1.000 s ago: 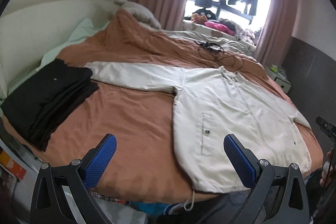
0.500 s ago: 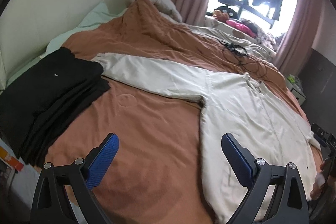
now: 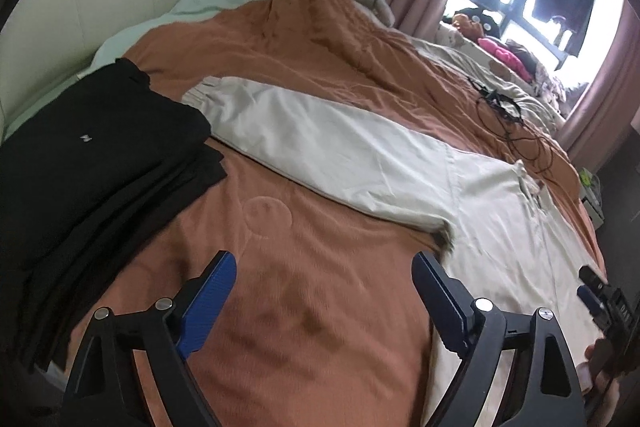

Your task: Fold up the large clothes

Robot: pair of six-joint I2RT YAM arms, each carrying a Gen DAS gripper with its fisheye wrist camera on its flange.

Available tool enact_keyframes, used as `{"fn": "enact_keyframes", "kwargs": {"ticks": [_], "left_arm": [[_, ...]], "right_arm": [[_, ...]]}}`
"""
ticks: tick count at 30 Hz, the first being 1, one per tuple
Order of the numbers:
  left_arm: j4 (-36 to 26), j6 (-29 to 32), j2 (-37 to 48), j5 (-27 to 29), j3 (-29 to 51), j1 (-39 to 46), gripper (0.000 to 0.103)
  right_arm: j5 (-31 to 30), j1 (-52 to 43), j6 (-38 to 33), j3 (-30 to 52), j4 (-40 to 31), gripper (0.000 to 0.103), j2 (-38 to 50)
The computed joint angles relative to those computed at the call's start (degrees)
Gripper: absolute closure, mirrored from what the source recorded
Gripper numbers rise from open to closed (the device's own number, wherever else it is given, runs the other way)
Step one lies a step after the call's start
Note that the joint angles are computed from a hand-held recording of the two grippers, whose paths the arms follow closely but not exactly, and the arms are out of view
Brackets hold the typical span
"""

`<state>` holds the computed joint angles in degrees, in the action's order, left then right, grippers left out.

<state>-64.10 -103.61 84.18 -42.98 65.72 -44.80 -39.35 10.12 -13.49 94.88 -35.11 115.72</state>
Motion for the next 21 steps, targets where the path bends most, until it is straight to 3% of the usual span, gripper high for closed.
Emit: {"fn": "enact_keyframes", "kwargs": {"ticks": [5, 7, 11, 16, 19, 21], "left_arm": [[11.4, 8.9, -3.2, 3.4, -6.4, 9.8, 0.019], [15.6, 11.3, -4.1, 5.9, -8.6, 13.8, 0.031], [24.0, 14.3, -4.4, 10.3, -12.7, 21.6, 0.033], [30.5, 19.8, -0.2, 15.1, -13.4, 29.3, 0.038], [32.4, 19.0, 2.6, 16.8, -13.7, 32.3, 0.039], [33.8, 19.4, 4.2, 18.0, -13.9, 34.0, 0.042]], "right_arm": [[-0.7, 2.3, 2.1, 8.6, -5.0, 0.012, 7.4], [-1.4, 3.0, 3.6, 11.0, -5.7, 0.018, 9.7], [-2.9, 5.0, 3.7, 18.4, -10.9, 0.036, 15.4], [-3.7, 6.5, 4.8, 25.6, -14.3, 0.042, 20.6], [-5.2, 7.4, 5.3, 31.1, -17.5, 0.057, 24.6], [-7.2, 7.8, 5.6, 35.4, -20.4, 0.074, 28.1]]}}
